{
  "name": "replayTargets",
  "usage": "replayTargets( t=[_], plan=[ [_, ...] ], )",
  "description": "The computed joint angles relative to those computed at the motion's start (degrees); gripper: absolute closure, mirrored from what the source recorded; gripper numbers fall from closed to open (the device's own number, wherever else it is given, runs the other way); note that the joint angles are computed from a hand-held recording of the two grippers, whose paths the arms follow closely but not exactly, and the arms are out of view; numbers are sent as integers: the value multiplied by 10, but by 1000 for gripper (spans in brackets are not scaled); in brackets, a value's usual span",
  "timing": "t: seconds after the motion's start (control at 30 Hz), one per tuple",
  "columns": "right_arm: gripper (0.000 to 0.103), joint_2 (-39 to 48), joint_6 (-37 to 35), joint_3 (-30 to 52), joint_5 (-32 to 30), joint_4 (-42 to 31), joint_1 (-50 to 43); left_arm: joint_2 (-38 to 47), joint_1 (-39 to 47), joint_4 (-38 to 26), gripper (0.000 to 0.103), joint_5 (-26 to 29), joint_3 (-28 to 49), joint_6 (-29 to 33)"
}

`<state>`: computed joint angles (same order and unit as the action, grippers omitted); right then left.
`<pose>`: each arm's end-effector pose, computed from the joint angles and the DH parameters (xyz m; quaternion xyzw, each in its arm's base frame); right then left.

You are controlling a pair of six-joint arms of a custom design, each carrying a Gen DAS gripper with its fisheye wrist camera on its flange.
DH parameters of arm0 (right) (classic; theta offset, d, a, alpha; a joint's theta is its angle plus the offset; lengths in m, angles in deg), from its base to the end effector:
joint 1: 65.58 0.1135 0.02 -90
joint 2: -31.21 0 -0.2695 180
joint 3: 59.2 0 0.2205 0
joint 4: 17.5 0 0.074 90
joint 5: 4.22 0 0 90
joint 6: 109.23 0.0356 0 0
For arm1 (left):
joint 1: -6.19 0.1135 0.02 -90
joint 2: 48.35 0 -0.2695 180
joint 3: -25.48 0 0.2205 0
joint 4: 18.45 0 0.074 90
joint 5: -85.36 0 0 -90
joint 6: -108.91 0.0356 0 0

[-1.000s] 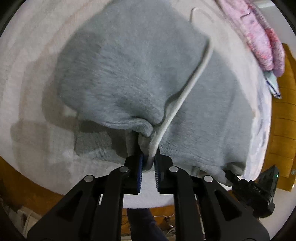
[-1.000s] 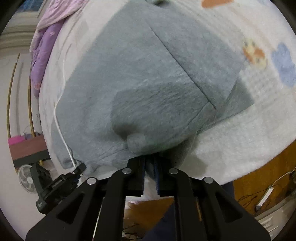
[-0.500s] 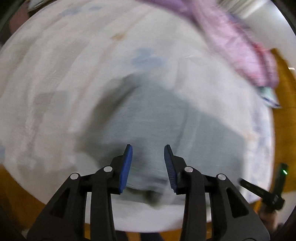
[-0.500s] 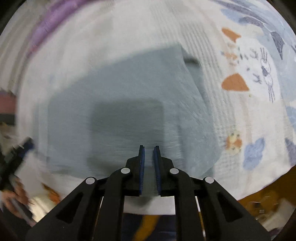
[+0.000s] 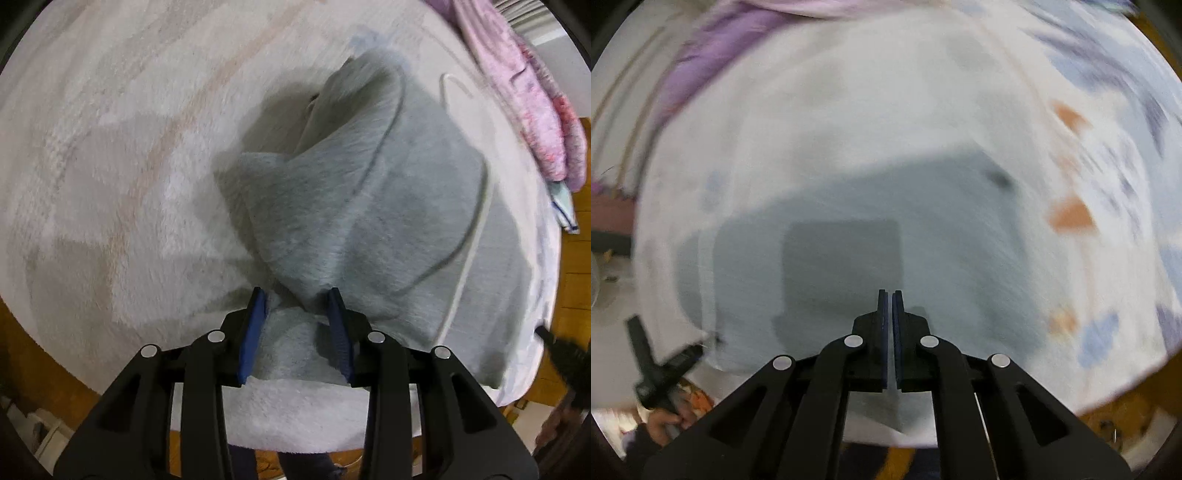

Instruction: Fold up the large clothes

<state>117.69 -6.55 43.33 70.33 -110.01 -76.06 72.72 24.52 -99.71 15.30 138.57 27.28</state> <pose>0.2384 -0.0345 0.3382 0.1820 0.9672 0.1357 0.1142 0.3635 0.1076 0.2063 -0.0844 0.9813 -0.1669 0.0463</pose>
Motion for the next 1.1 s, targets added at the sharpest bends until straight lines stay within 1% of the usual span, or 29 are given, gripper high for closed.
replayTargets(
  t=[0.07,0.2,0.23,0.3,0.33,0.37,0.4,0.5,0.6,0.67,0.73,0.8,0.83,0.87,0.97,1.0,1.03,1.07,1.1],
  plan=[
    [101,46,26,51,-1,32,66,-10,11,0,51,27,-12,0],
    [101,160,79,136,8,89,142,-28,35,6,43,56,-32,8],
    [101,176,87,135,4,99,143,-29,42,7,40,54,-36,13],
    [101,213,99,119,-3,121,151,-33,62,5,40,50,-50,22],
    [103,224,105,100,4,134,158,-33,71,7,40,52,-59,20],
    [103,214,114,62,1,161,158,-29,74,9,40,52,-62,14],
    [103,194,129,41,2,171,163,-30,78,6,40,55,-67,13],
    [103,138,138,9,12,149,179,-16,78,12,40,75,-72,5],
    [103,68,167,-76,27,150,213,-12,76,28,40,85,-81,-3],
    [103,37,188,-134,33,174,234,-6,77,31,39,87,-81,-4],
    [103,9,202,-190,43,225,241,1,77,22,39,90,-71,-3],
    [103,15,203,-194,46,236,240,11,75,5,43,91,-56,7],
    [103,21,201,-186,41,230,235,20,74,-13,51,102,-40,17],
    [103,26,199,-177,36,221,234,36,76,-40,57,128,-17,22],
    [100,19,177,-161,18,203,226,66,89,-91,56,217,16,18],
    [97,12,173,-159,17,195,226,70,91,-94,54,223,18,12],
    [89,2,169,-160,15,190,226,73,90,-89,54,225,17,1],
    [83,-12,167,-166,11,190,230,77,89,-86,54,218,18,-7],
    [74,-23,167,-171,17,191,235,83,82,-82,55,199,19,-13]
  ],
)
